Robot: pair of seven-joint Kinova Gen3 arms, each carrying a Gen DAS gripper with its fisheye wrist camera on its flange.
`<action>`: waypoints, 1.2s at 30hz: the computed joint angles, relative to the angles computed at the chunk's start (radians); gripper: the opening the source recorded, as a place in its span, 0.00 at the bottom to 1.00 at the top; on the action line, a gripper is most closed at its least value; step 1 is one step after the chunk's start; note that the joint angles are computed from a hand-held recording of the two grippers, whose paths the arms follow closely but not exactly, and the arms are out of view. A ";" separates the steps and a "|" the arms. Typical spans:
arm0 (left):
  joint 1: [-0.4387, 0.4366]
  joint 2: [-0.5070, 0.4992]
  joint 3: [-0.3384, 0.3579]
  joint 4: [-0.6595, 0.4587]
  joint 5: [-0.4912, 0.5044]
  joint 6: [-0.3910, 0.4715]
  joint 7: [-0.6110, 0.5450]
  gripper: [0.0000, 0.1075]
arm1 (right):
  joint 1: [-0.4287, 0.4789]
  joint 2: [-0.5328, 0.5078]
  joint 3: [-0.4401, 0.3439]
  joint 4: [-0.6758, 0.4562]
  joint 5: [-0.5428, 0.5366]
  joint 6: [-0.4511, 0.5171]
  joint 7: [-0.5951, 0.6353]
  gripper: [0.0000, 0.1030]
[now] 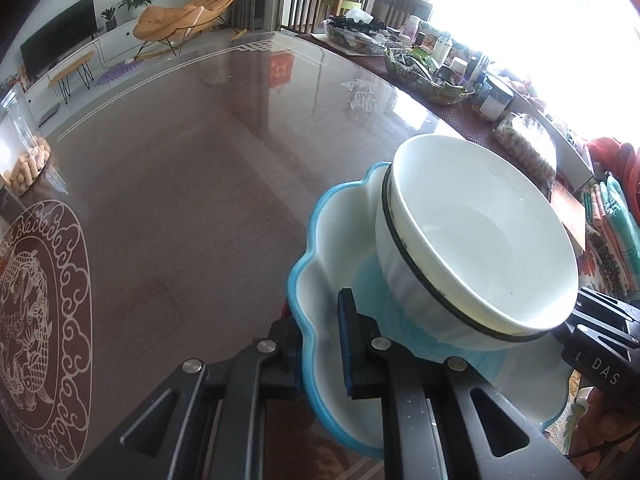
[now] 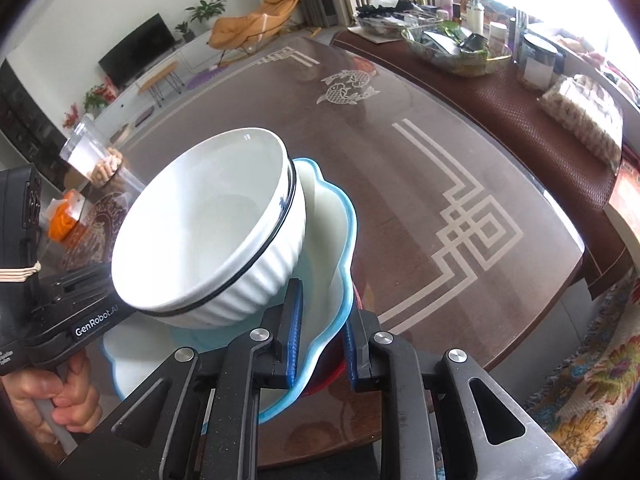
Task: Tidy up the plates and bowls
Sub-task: 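Carry the bowl stack onto the red plate stack and open both tools, then withdraw both tools from the stacked dishes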
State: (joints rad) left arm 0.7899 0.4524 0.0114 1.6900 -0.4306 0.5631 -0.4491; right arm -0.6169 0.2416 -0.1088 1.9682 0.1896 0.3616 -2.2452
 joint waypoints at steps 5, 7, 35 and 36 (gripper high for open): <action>0.032 0.019 -0.010 -0.027 -0.040 0.051 0.011 0.15 | 0.037 0.000 -0.020 0.021 -0.044 -0.052 0.036 0.19; 0.049 0.013 -0.012 -0.032 -0.056 0.084 0.022 0.15 | 0.024 -0.003 -0.011 0.026 -0.038 -0.055 0.039 0.21; 0.346 -0.230 0.201 0.108 -0.556 0.653 0.695 0.87 | 0.565 -0.327 -0.741 0.117 0.310 0.150 -0.584 0.72; 0.348 -0.235 0.222 0.100 -0.553 0.675 0.719 0.88 | 0.575 -0.362 -0.788 0.117 0.315 0.190 -0.621 0.72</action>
State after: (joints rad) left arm 1.1377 0.2177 0.2334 1.7902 -0.9836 1.2385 0.2704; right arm -0.0422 -0.1205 -0.8966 2.0854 0.5049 0.5518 -2.8661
